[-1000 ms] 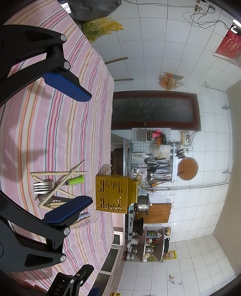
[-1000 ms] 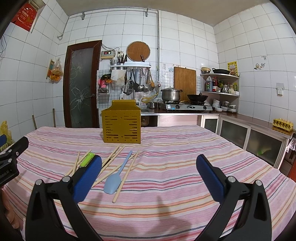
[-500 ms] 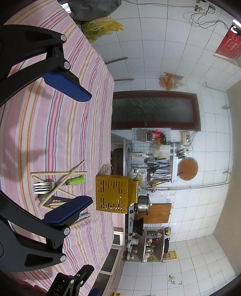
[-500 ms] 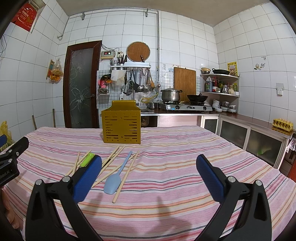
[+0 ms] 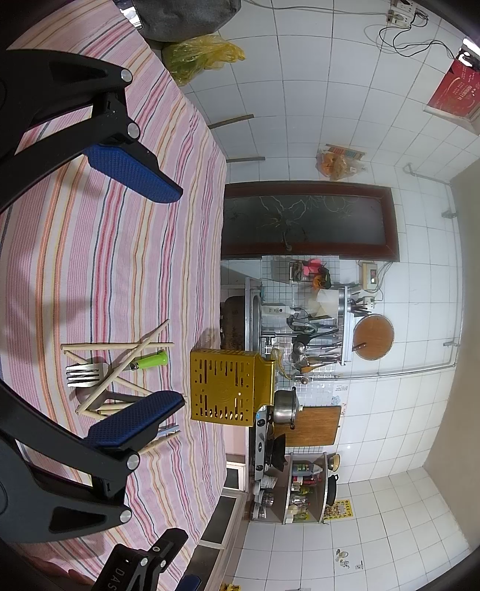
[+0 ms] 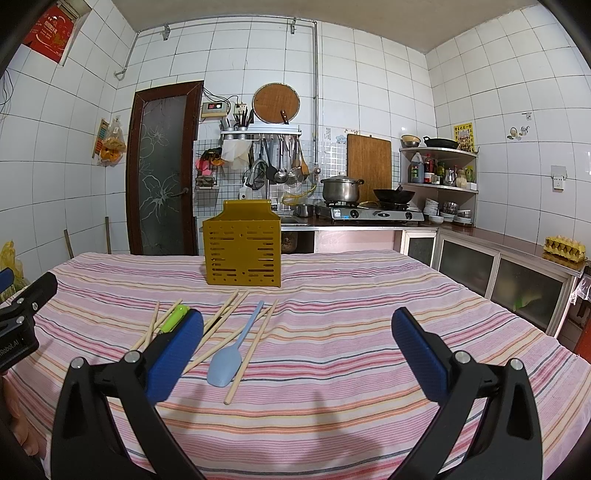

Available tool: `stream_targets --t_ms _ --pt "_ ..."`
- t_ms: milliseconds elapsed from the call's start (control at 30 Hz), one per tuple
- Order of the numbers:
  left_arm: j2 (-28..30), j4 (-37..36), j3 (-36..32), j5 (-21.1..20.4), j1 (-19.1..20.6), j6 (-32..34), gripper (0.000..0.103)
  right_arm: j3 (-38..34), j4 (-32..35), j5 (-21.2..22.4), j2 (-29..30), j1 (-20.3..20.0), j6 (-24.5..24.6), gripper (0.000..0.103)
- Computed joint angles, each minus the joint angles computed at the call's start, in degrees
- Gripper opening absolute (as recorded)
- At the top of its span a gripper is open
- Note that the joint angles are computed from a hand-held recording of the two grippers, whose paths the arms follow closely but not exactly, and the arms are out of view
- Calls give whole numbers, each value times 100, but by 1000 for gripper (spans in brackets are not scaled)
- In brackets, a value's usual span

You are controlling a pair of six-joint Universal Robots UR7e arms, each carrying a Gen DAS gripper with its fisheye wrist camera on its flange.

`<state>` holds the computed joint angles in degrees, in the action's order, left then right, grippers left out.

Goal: Organize utensils

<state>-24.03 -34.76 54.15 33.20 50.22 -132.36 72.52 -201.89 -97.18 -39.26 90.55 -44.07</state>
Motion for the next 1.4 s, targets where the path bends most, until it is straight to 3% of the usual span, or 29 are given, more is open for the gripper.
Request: stream_targets --t_ms 1233,1400 --pt "61 204 -106 -11 16 -109 98 -108 149 -64 24 15 13 99" --pt "134 675 -315 55 18 -283 98 -149 108 -64 80 32 -79 99"
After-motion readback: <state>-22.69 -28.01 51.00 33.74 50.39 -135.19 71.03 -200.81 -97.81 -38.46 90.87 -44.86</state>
